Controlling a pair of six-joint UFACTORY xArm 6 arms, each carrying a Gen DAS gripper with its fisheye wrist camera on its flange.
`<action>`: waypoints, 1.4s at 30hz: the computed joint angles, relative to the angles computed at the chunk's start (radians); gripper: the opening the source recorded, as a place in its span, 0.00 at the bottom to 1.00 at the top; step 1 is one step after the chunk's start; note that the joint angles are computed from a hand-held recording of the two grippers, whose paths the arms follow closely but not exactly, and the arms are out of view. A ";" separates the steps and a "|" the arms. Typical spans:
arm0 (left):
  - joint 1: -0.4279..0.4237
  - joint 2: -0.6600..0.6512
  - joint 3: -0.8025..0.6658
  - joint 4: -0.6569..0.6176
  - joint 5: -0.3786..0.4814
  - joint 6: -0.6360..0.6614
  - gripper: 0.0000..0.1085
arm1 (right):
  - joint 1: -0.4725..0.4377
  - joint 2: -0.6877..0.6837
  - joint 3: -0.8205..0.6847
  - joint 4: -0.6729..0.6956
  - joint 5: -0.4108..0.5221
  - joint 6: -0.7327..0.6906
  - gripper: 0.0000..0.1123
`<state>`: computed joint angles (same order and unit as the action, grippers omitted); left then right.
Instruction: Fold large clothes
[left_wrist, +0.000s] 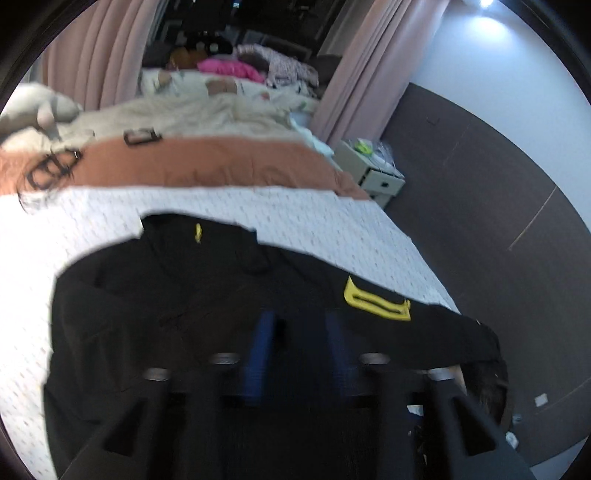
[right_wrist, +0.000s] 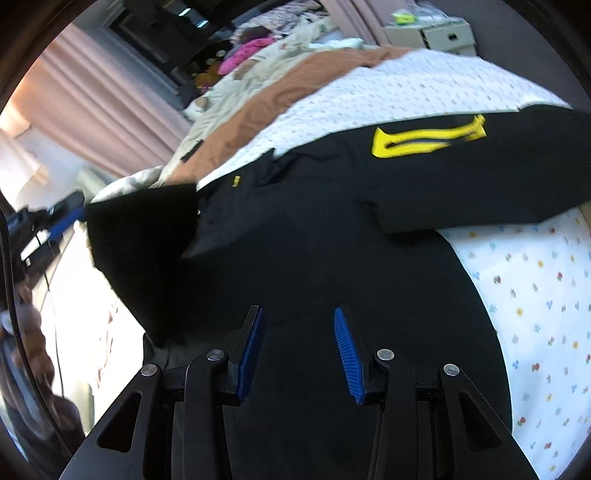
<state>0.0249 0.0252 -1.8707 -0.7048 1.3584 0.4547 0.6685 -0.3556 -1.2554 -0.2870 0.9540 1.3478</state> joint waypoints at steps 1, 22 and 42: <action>0.015 -0.024 0.040 -0.013 -0.010 0.013 0.64 | -0.002 0.006 0.000 0.007 -0.007 -0.003 0.41; 0.412 -0.062 0.153 0.062 -0.083 0.145 0.81 | 0.050 0.484 -0.493 0.053 0.059 -0.208 0.69; 0.611 -0.029 0.246 0.079 -0.080 0.157 0.74 | 0.042 0.793 -0.904 0.002 0.356 -0.376 0.27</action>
<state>0.6363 -0.0037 -1.6249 -0.6259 1.2784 0.6114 0.7103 0.4374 -2.1597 -0.2849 1.3096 0.9713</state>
